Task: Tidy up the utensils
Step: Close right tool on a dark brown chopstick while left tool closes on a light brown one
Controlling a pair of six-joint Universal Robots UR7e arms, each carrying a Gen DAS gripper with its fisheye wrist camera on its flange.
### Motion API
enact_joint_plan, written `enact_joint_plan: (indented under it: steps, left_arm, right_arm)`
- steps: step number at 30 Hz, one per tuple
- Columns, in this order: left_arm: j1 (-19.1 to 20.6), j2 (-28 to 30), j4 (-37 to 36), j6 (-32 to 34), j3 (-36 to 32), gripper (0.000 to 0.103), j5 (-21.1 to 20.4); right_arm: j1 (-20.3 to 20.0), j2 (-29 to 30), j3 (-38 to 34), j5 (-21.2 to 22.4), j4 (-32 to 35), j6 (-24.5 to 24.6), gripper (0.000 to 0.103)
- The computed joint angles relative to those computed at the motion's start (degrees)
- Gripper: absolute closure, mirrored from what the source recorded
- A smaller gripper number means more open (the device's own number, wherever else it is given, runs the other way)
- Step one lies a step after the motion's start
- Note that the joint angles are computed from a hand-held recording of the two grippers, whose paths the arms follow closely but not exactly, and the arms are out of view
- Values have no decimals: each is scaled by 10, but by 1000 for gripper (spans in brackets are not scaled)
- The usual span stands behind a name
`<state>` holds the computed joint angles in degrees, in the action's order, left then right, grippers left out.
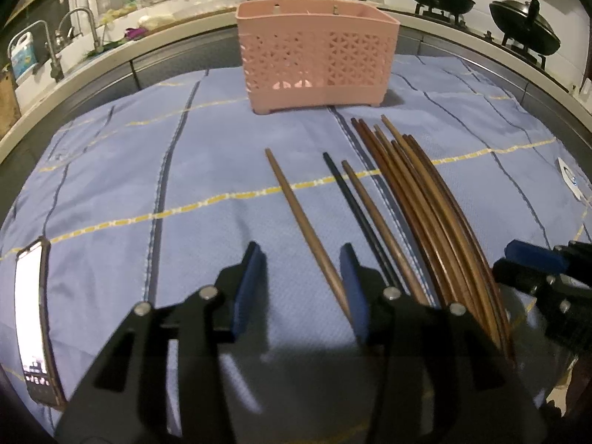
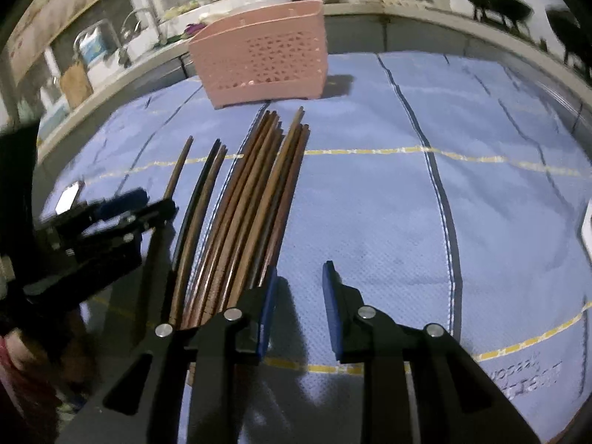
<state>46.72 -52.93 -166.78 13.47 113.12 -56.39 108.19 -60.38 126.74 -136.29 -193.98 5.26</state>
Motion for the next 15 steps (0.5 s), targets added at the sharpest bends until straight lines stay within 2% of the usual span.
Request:
enact_joint_plan:
  steps: [7,15]
  left_arm:
    - [0,0,0,1,-1,60,1]
    - [0,1,0,1,-1,60,3]
  right_arm:
    - [2,-3,0,17,6,-1,76]
    - [4,12,-13,10,9,-9,76]
